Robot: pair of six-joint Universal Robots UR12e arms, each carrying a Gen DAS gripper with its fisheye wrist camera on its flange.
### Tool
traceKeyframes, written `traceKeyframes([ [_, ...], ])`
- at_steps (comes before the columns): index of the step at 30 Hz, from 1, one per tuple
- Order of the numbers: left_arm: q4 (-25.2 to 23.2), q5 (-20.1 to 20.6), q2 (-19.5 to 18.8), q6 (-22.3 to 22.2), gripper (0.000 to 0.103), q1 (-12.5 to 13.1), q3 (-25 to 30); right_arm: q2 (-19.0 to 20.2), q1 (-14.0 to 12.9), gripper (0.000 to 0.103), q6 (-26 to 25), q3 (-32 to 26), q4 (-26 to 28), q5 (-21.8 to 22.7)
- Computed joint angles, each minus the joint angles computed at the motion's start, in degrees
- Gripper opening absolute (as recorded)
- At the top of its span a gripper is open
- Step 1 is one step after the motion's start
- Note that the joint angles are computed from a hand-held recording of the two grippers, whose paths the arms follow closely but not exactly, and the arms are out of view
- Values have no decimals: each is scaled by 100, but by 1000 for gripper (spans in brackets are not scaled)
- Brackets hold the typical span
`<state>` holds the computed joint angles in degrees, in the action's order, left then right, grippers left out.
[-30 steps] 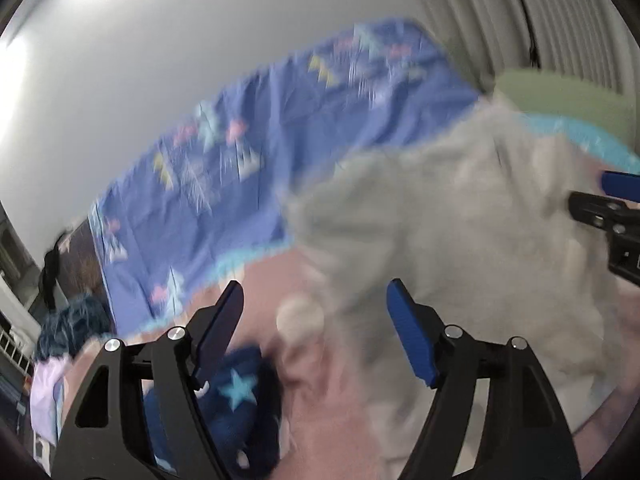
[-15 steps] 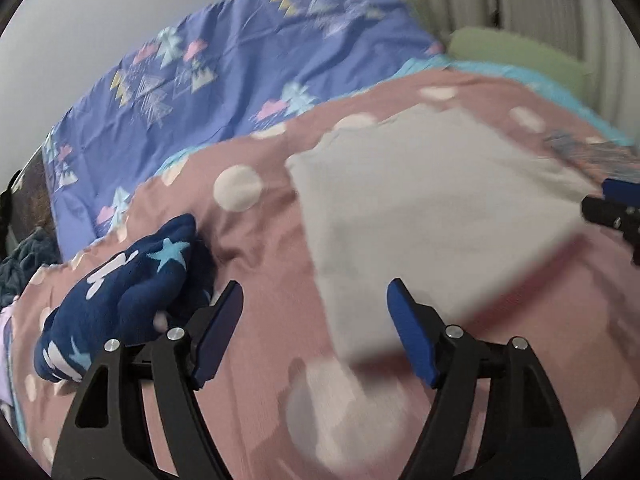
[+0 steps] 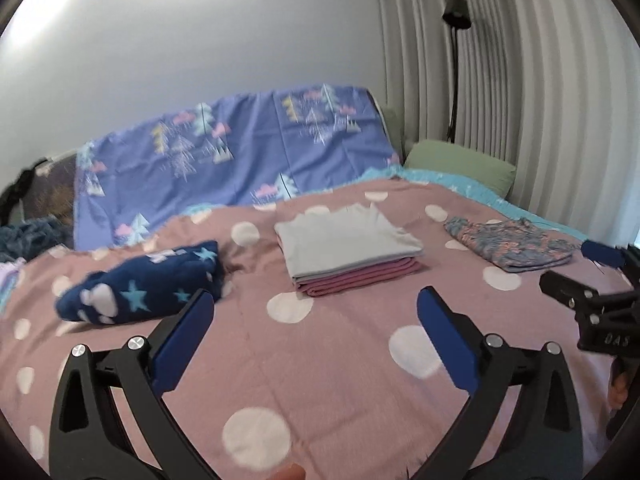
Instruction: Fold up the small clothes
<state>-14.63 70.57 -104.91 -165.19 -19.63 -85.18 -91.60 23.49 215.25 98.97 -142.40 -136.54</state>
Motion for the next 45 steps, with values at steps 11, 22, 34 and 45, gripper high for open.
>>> traceKeyframes([
  [11, 435, -683, 995, -125, 102, 255, -1079, -238, 636, 101, 593, -7, 477, -490],
  [22, 530, -389, 1375, -369, 102, 319, -1422, -302, 1042, 101, 1154, 5, 933, -1024],
  [34, 497, -275, 1548, -402, 102, 358, -1575, -157, 1279, 101, 965, -145, 753, -1345],
  [45, 350, -207, 1577, -328, 102, 384, -1609, -106, 1278, 101, 1070, -212, 911, -1233],
])
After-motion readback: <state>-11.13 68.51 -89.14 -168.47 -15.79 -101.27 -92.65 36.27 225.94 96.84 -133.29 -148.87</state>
